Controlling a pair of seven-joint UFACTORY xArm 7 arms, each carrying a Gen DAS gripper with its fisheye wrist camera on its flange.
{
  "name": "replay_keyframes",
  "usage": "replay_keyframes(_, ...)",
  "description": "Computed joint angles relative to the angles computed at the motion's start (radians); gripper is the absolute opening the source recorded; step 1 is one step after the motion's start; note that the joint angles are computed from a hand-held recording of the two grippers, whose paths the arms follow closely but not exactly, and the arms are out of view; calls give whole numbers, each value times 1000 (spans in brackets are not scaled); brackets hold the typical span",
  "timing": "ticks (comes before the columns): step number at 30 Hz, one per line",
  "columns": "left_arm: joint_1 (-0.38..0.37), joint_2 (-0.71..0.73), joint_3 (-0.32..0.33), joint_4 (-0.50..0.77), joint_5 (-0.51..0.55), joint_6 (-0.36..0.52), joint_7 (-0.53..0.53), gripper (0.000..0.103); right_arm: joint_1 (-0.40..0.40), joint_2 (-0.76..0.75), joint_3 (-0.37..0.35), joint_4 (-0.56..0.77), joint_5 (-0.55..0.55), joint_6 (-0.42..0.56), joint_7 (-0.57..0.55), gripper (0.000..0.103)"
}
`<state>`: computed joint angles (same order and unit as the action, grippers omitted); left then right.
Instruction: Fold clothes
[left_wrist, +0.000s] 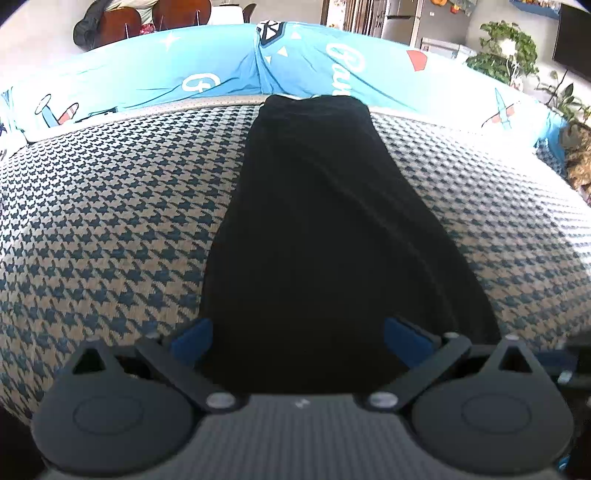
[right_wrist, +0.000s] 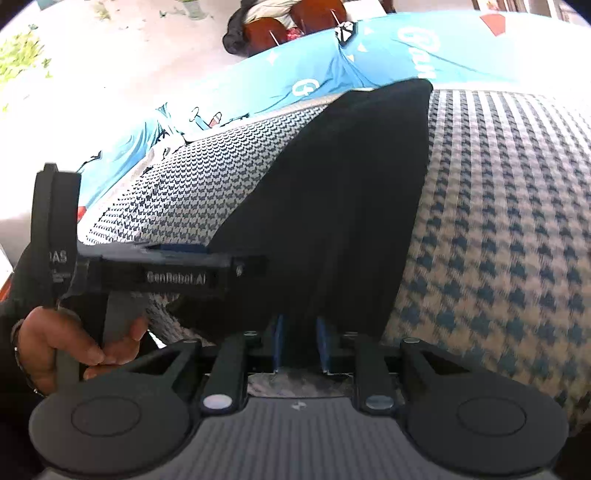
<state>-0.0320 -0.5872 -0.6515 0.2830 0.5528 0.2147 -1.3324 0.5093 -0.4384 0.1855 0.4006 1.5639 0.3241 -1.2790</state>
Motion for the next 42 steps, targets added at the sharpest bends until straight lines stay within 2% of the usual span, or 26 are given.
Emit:
replay_keyframes(3,-11,26,-3,22,2,63,8,103,-16,20,-17,28,-18,11,-33,29)
replay_keyframes(6,-32,32,15,25,10,114,-18,103,-31,52,-29,64,-36,7,-64,29)
replay_keyframes(13,-51,18,46,30,57,175,-101,103,-69,148,-58,166,-55,17,-116,29)
replay_keyframes(16,-70,38,87,38,63,162,-100,103,-86,188,-62,206,-66,22,-122,29)
replay_keyframes(32,-74,159,137,130,124,102,-95,103,-156,354,-60,379,-117,30,-91,31)
replay_keyframes(39,-39,219,132,194,233,111,-145,103,-184,438,-45,464,-130,17,-69,31)
replay_keyframes(42,-47,235,143,215,280,139,-184,103,-196,465,-38,491,-140,16,-51,32)
